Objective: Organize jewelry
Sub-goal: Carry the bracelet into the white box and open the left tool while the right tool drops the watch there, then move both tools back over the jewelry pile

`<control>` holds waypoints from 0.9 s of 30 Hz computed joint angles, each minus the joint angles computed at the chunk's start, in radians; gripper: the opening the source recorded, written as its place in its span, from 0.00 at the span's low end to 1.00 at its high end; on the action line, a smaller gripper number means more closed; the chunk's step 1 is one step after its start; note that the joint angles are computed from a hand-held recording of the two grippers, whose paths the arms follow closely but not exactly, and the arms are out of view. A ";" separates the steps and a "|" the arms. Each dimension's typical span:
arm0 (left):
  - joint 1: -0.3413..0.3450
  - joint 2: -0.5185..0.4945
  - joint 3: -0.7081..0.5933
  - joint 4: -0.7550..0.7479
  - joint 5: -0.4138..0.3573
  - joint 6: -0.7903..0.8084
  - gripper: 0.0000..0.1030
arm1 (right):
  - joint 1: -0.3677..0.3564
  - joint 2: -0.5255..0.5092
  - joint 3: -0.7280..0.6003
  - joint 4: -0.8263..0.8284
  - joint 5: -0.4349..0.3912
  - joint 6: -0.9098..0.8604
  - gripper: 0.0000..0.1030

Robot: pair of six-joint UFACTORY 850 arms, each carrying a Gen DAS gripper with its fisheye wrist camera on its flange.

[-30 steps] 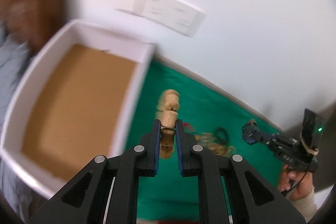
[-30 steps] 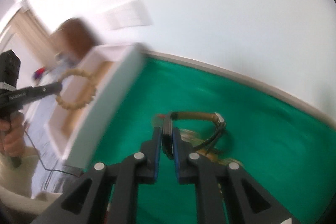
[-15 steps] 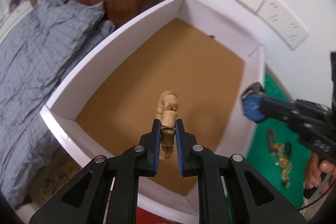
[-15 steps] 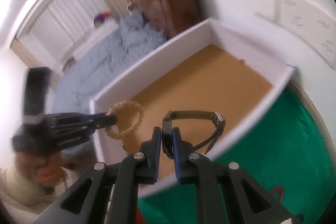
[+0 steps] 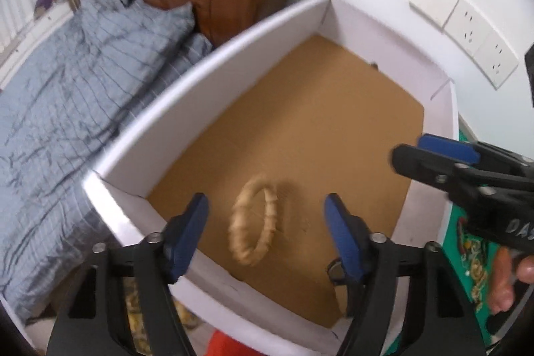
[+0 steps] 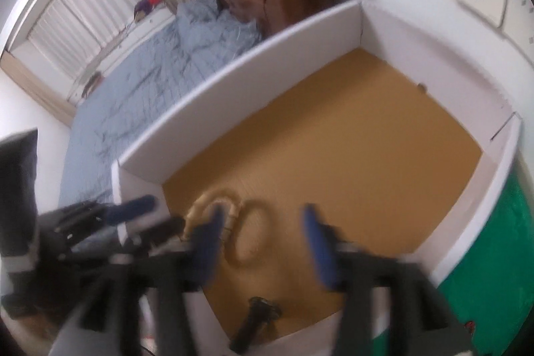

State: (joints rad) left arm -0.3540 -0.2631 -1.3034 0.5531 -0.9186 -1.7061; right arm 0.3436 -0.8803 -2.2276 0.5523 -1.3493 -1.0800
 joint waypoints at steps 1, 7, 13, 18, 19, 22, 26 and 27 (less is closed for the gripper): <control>-0.003 0.006 0.000 0.004 -0.009 0.003 0.72 | -0.005 0.002 -0.008 0.008 -0.005 0.000 0.57; -0.060 0.013 -0.047 0.087 -0.106 -0.037 0.78 | -0.074 0.088 0.030 0.114 0.046 -0.080 0.57; -0.148 -0.059 -0.182 0.206 -0.118 -0.010 0.92 | -0.216 0.216 0.179 0.232 0.168 -0.204 0.59; -0.200 -0.170 -0.340 0.229 -0.011 0.076 0.95 | -0.346 0.272 0.285 0.260 0.259 -0.261 0.59; -0.209 -0.195 -0.371 0.223 0.015 0.101 0.95 | -0.386 0.281 0.310 0.259 0.284 -0.269 0.59; -0.227 -0.283 -0.483 0.163 0.056 0.225 0.95 | -0.471 0.301 0.369 0.226 0.364 -0.257 0.59; -0.238 -0.386 -0.609 0.029 0.095 0.405 0.95 | -0.559 0.316 0.431 0.125 0.497 -0.185 0.59; -0.241 -0.406 -0.634 0.010 0.095 0.430 0.95 | -0.575 0.319 0.442 0.100 0.512 -0.153 0.59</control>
State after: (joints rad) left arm -0.5955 -0.6689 -1.9375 0.5631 -0.8237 -1.2756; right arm -0.2312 -0.5617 -1.7853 0.6522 -0.8368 -1.2329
